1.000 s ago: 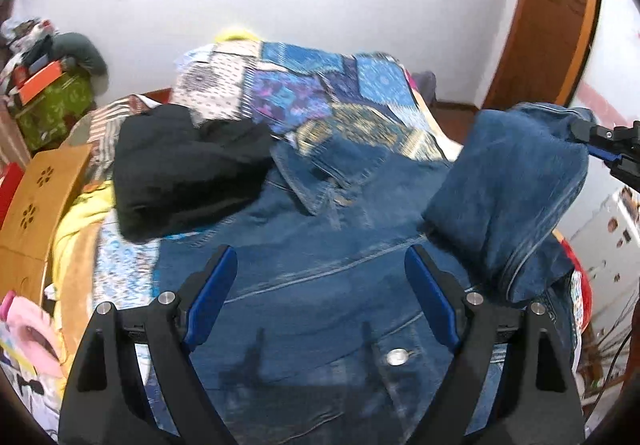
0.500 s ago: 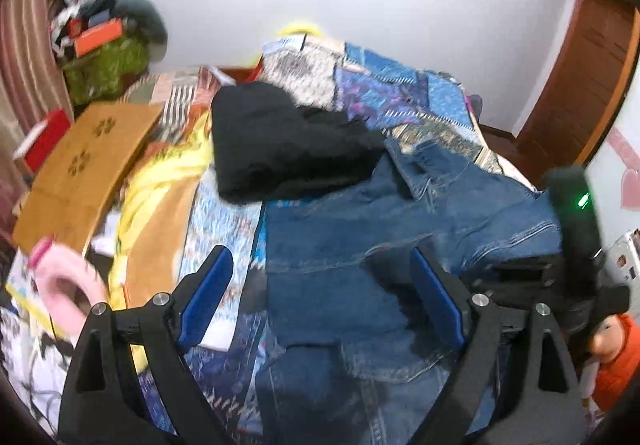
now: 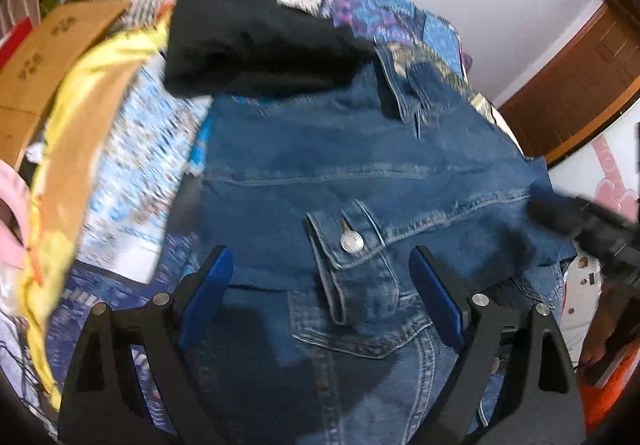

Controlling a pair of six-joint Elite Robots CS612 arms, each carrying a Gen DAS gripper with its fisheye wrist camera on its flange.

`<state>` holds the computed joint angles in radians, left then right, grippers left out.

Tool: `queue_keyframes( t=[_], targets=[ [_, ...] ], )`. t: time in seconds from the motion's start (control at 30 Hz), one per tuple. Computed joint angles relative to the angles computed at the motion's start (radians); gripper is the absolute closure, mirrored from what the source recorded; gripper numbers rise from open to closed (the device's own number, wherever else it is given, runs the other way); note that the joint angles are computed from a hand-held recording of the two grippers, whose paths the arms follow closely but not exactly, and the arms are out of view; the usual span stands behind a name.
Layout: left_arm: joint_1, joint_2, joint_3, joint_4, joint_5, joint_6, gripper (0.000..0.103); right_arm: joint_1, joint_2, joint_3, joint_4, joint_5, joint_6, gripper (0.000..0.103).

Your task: Fold large clothes

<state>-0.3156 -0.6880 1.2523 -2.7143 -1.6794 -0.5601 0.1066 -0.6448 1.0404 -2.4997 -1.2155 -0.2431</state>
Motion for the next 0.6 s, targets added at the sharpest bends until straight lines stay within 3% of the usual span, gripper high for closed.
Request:
queue_keyframes(
  t=[0.13,0.33,0.47,0.6],
  targets=[
    [0.004,0.028,-0.034,0.055,-0.069,-0.036,0.014,-0.020,-0.018,0.048,-0.155,-0.084,0.051,0.038],
    [0.013,0.063,-0.071,0.115,-0.193,-0.081,0.015,-0.054,-0.035,0.088,-0.263,-0.216,0.099,0.036],
    [0.016,0.088,-0.102,0.142,-0.273,-0.093,0.034,-0.086,-0.051,0.125,-0.289,-0.251,0.168,0.036],
    [0.018,0.104,-0.121,0.118,-0.320,-0.122,0.069,-0.115,-0.057,0.146,-0.280,-0.224,0.252,0.036]
  ],
)
